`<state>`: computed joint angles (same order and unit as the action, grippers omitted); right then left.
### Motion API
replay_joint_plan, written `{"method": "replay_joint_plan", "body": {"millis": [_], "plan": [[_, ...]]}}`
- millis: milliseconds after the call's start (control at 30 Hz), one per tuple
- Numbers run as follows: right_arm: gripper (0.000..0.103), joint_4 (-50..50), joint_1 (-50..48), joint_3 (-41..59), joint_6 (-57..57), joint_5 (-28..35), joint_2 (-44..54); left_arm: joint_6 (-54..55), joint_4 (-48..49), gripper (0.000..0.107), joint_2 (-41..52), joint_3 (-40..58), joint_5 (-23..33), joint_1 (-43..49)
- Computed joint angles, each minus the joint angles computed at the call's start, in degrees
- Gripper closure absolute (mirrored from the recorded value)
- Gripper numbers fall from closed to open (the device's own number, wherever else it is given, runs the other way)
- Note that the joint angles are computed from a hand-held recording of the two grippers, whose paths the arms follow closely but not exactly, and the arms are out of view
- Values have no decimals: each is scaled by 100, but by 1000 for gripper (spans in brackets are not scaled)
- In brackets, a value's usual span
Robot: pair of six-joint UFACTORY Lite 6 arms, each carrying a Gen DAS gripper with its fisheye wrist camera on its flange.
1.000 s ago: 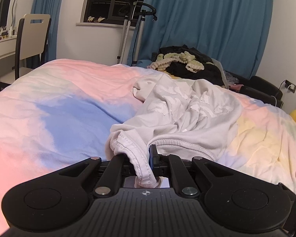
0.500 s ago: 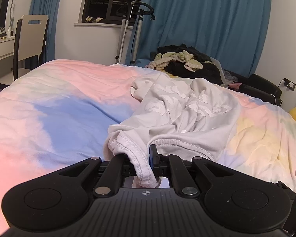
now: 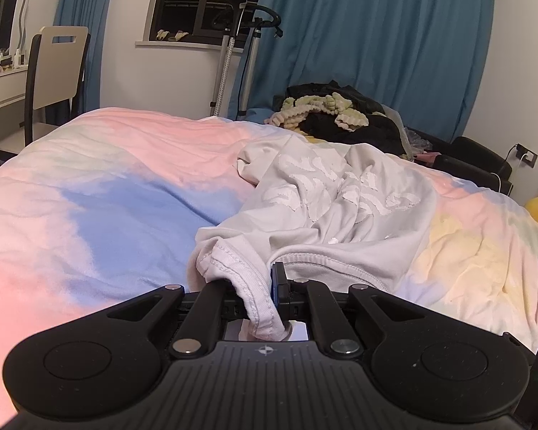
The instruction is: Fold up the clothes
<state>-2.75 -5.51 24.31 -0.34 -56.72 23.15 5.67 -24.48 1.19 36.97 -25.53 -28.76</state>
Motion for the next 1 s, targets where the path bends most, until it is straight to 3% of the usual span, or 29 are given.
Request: {"method": "replay_joint_plan", "body": {"millis": [333,600,833,900,1000], "plan": [[0,-44,-46,-20,-4,44,-50,147,-145,99,93,53,2,-37],[0,473,272,190,-397,419,-53,484,-403,98,137,25,-73,-106],[0,-1360,-621,556,1207,1090,-220,557,-458,98,151,-3,-78,-138],[0,-2275,-1008,624,2210,1233,-375,515,-410,95,139,-29,-44,-109],[0,-3587,-1534,722,3725,1299,-563,742,-665,80,85,-52,22,-121]]}}
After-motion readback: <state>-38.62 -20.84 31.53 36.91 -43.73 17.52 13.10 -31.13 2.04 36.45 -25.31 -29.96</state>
